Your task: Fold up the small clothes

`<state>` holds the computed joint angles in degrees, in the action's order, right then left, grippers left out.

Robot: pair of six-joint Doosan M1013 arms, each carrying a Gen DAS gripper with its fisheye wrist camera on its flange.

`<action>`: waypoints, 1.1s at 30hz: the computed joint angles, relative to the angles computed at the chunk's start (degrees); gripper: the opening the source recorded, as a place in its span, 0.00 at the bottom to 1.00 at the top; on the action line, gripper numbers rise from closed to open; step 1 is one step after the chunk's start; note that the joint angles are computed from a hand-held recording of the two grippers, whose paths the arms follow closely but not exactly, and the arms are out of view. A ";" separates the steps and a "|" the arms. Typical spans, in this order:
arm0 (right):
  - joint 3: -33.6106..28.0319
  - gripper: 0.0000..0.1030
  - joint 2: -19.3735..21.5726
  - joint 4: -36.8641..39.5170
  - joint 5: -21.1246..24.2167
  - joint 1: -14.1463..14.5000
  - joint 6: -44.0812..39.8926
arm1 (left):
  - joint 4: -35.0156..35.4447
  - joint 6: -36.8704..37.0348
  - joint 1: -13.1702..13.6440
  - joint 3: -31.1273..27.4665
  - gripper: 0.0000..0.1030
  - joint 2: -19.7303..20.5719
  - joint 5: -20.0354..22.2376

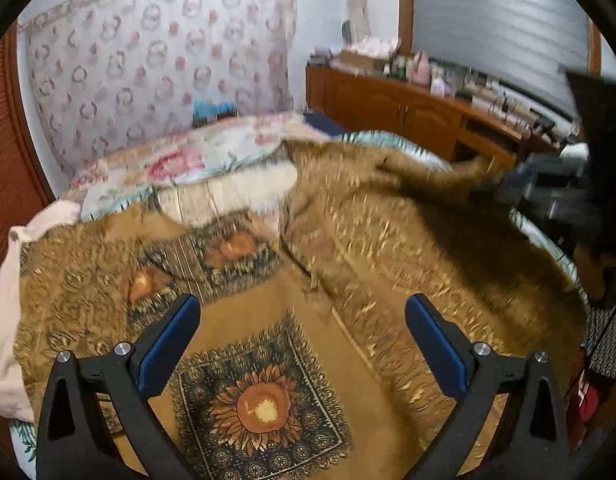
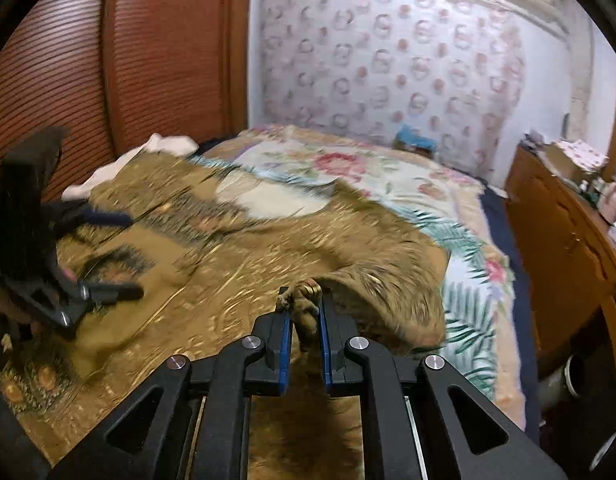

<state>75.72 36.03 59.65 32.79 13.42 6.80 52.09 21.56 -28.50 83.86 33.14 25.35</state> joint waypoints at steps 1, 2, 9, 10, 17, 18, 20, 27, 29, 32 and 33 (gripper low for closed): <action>0.15 0.26 0.01 -0.43 0.72 -0.15 0.54 | 1.28 -1.58 0.02 0.48 1.00 -0.38 -0.80; 0.13 0.27 0.07 -0.77 1.92 -0.47 1.04 | 2.21 -3.01 0.04 0.92 1.00 -0.75 -1.58; -1.39 0.42 0.25 -4.98 2.54 -1.64 7.70 | 3.51 -7.34 0.40 2.30 1.00 -1.93 -3.63; -1.58 0.42 0.11 -5.23 2.93 -1.69 8.74 | 3.49 -7.58 0.42 2.41 1.00 -1.97 -3.74; -1.51 0.43 -0.65 0.20 5.50 -2.44 7.69 | 4.97 -9.58 0.12 3.31 1.00 -2.24 -3.21; -1.11 0.43 -0.96 1.93 6.07 -2.64 6.03 | 5.65 -10.15 0.01 3.49 1.00 -2.36 -3.04; -0.39 0.43 -1.47 4.35 6.43 -3.18 3.47 | 6.61 -11.03 -0.08 3.75 1.00 -2.58 -3.06; -3.65 0.44 0.99 -10.25 -0.58 -2.25 19.28 | 10.33 -14.95 -0.41 4.42 1.00 -2.93 -5.08; -6.70 0.44 3.18 -17.13 -0.08 -2.11 27.58 | 9.69 -14.18 -0.42 4.36 1.00 -2.87 -5.23; -12.37 0.44 6.94 -23.86 4.73 -2.35 38.46 | 8.20 -12.66 -0.42 4.19 1.00 -2.73 -5.08; -14.04 0.44 8.04 -25.18 6.22 -2.43 41.20 | 7.64 -12.20 -0.32 4.17 1.00 -2.70 -5.12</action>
<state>61.68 44.08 34.47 39.01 10.99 48.00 59.73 9.36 -28.82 88.04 30.44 20.23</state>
